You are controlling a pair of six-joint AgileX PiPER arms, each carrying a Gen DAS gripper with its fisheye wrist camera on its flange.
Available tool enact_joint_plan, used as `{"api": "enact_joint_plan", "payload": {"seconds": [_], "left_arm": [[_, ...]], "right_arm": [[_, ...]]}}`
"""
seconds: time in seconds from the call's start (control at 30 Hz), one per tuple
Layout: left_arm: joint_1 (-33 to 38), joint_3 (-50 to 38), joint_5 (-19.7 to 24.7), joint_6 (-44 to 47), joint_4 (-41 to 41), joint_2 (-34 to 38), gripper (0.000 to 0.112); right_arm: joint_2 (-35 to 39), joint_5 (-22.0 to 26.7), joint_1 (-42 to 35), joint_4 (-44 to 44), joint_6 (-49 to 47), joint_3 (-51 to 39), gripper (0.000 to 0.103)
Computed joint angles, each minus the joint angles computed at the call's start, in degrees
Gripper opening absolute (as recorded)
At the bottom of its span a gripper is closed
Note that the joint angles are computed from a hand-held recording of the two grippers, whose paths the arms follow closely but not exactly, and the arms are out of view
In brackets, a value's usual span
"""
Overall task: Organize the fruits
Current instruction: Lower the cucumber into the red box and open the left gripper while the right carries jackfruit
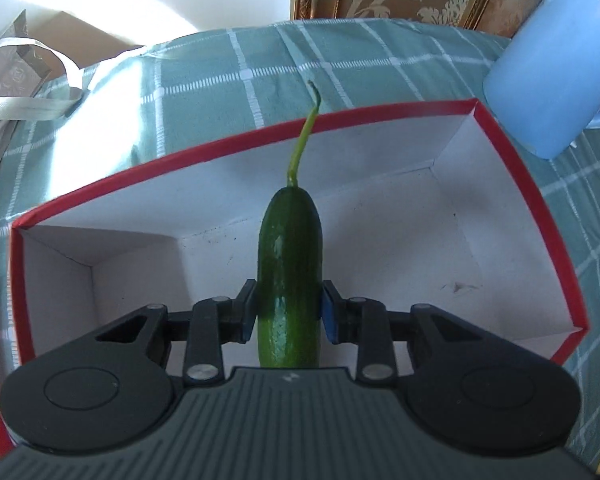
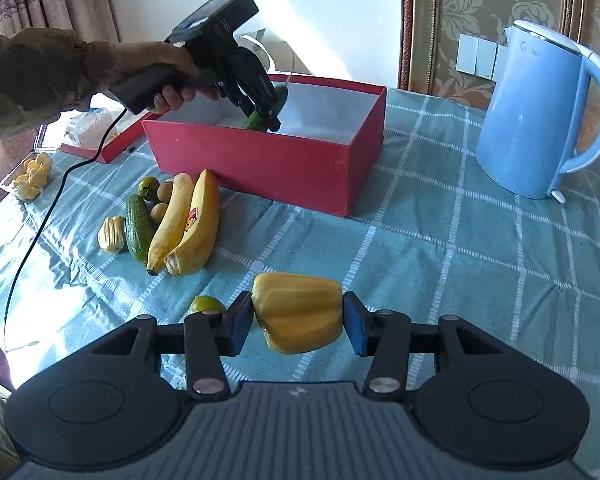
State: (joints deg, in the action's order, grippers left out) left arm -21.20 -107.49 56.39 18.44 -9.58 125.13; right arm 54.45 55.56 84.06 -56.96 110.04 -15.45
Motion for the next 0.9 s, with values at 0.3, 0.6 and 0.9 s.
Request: {"api": "enact_joint_plan", "payload": {"seconds": [0.3, 0.6, 0.9], "left_arm": [[-0.8, 18.7, -22.6, 3.3, 3.8, -12.3, 0.080], [10.2, 40.0, -31.3, 18.8, -14.6, -38.9, 0.090], [23.7, 57.8, -24.2, 27.5, -21.4, -58.0, 0.097]], "right_arm": [[-0.3, -3.6, -8.7, -1.4, -7.6, -3.5, 0.047], [7.4, -25.3, -37.6, -4.0, -30.2, -16.3, 0.047], [36.0, -46.1, -59.4, -13.2, -29.5, -34.5, 0.047]]}}
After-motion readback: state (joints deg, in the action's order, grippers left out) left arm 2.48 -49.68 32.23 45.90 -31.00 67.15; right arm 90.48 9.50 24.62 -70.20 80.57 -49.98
